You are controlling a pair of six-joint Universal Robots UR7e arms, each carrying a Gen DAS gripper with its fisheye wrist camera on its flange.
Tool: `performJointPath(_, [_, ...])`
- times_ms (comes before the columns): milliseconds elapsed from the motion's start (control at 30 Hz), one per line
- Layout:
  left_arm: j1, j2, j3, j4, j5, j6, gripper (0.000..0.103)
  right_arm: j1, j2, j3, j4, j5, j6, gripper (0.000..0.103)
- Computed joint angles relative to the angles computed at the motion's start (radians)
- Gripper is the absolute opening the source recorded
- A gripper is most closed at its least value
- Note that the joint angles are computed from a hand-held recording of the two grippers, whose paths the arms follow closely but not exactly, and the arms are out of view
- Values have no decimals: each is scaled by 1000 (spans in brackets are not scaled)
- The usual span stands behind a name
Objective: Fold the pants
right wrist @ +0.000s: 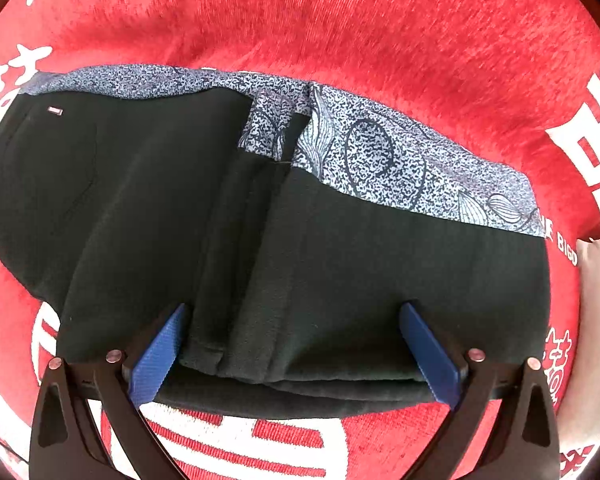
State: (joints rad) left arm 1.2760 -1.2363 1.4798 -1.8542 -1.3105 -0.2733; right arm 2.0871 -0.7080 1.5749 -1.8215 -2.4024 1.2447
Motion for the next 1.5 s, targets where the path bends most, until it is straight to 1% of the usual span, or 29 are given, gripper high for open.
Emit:
performJointPath(133, [38,17,-4,-44,-77,-10,103,3,1,3,-4,-7,2,103])
performJointPath(300, [48,24,0,-101,-119,24,103,6,2,8,-8,-16,8,103])
performJointPath(367, [53,34,-11,-110,-161,32,103,8,3,10,-9,-21,11,103])
performJointPath(433, [47,39,-16,-126,-185,39,103,10,3,12,-10,-24,14,103])
performJointPath(500, [43,40,-16,-157,-220,74,103,12,3,11,-9,-24,17,103])
performJointPath(533, [43,41,-16,-160,-219,86,103,13,4,11,-8,-24,19,103])
performJointPath(567, [41,47,-18,-154,-201,92,103,13,3,12,-9,-25,19,103])
performJointPath(600, [42,54,-24,-140,-183,86,103,13,3,13,-10,-27,19,103])
performJointPath(667, [55,76,-44,-101,-176,56,103,13,3,13,-10,-27,20,103])
performJointPath(733, [56,81,-39,-120,-169,42,103,13,2,14,-10,-28,20,103])
performJointPath(833, [36,98,-59,-88,-112,27,103,11,-3,12,-8,-18,8,103])
performJointPath(867, [26,102,-62,-82,-86,20,102,10,-4,2,6,-9,3,103])
performJointPath(900, [17,105,-64,-75,-61,14,97,10,-5,-10,25,-3,3,103])
performJointPath(933, [4,106,-63,-68,-16,8,87,13,-4,-25,48,-2,6,103])
performJointPath(967, [-6,107,-62,-60,15,9,72,22,-5,-39,62,-12,9,103])
performJointPath(1000, [-17,107,-61,-50,60,14,61,31,-8,-48,54,-21,-3,103])
performJointPath(1033, [-19,108,-61,-45,86,19,45,40,-13,-55,29,-26,-28,103])
performJointPath(1067, [-21,108,-62,-39,100,32,38,46,-18,-61,-5,-23,-60,103])
performJointPath(1133, [-31,96,-46,-54,127,80,30,45,-26,-76,-80,10,-130,103])
performJointPath(1233, [-88,57,36,-133,231,219,29,17,-26,-113,-204,106,-245,103])
performJointPath(1300, [-140,23,125,-233,309,350,28,-5,-6,-169,-247,170,-319,103])
performJointPath(1333, [-153,15,150,-265,325,386,28,-15,10,-204,-262,205,-365,103])
performJointPath(1400, [-178,0,197,-328,352,470,28,-31,57,-292,-265,258,-450,103])
performJointPath(1500, [-200,-10,248,-402,386,554,28,-47,165,-486,-191,311,-552,103])
